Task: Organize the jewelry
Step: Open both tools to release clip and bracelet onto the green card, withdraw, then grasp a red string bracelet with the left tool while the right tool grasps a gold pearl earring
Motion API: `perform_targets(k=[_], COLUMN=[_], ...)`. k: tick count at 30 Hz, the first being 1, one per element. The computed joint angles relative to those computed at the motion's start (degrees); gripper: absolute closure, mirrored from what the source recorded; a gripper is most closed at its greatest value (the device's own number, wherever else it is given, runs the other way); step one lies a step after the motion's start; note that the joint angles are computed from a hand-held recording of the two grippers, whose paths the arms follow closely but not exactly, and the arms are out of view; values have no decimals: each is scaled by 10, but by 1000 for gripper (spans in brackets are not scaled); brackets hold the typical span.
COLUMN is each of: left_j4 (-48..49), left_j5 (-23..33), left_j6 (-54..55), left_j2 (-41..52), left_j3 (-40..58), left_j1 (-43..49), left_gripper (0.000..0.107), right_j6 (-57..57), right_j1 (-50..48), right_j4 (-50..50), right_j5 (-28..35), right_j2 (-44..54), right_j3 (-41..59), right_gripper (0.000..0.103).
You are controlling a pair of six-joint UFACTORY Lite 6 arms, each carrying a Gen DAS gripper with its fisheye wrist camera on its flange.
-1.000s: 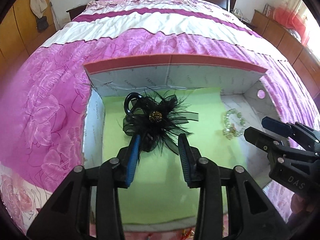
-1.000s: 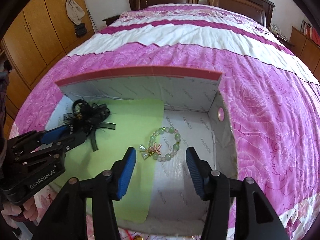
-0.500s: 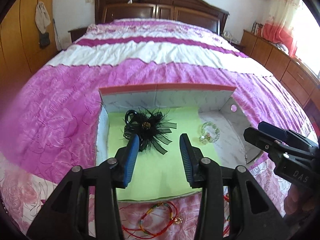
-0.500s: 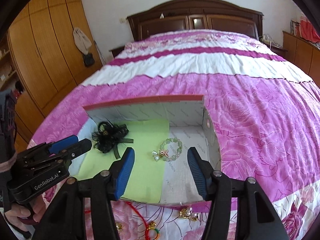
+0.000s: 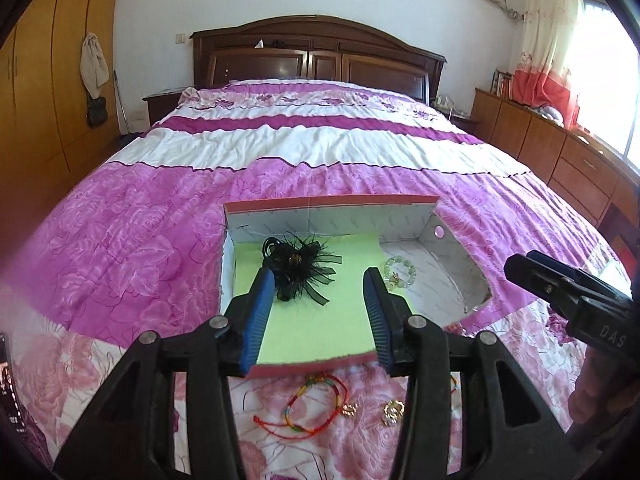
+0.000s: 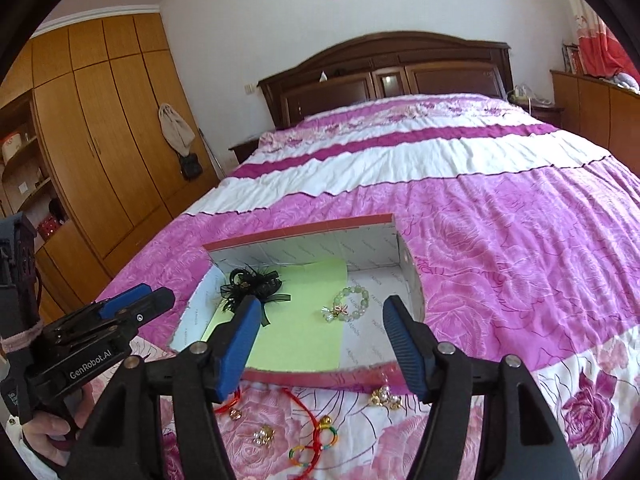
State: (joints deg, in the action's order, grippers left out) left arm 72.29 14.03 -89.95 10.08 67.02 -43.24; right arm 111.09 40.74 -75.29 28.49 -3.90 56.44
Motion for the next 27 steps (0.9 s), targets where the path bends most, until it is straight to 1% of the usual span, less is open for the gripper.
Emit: perform_targets(k=[5,8,10,14,16,22,24,27], left_j4=[77,113,113,103,83,30,-5,-20], left_j5=[2,3,-1,-4,-9,-23,-27,-34], left_j6=[-90,-129,-129,-129,-110,-57,-23,-14], left_j2=[-41,-62,-64,-61,-60,-46,-35,-21], left_j3=[-53,-84,-93,-111,-119,-132,-132,-131], left_j1=[-11,-15,-13,-13,-13,-10,-7,-2], left_gripper=[67,66,66,66,66,66,66,66], right_j6=[33,44,59,84,90,103,112,114], right_j1=[60,82,95,110,115,103,92,75], right_j4=[-27,-31,-33,-33,-28,-7,-5,-2], right_j5=[74,99,109,116,115,86,74,63], right_j2=[-30,-40,-46,-55,-55,-42,-36,-18], right_j3=[-34,-53,-68,-95,-107,-132,-138,-140], right_gripper=[36,36,36,36,36,36,36,36])
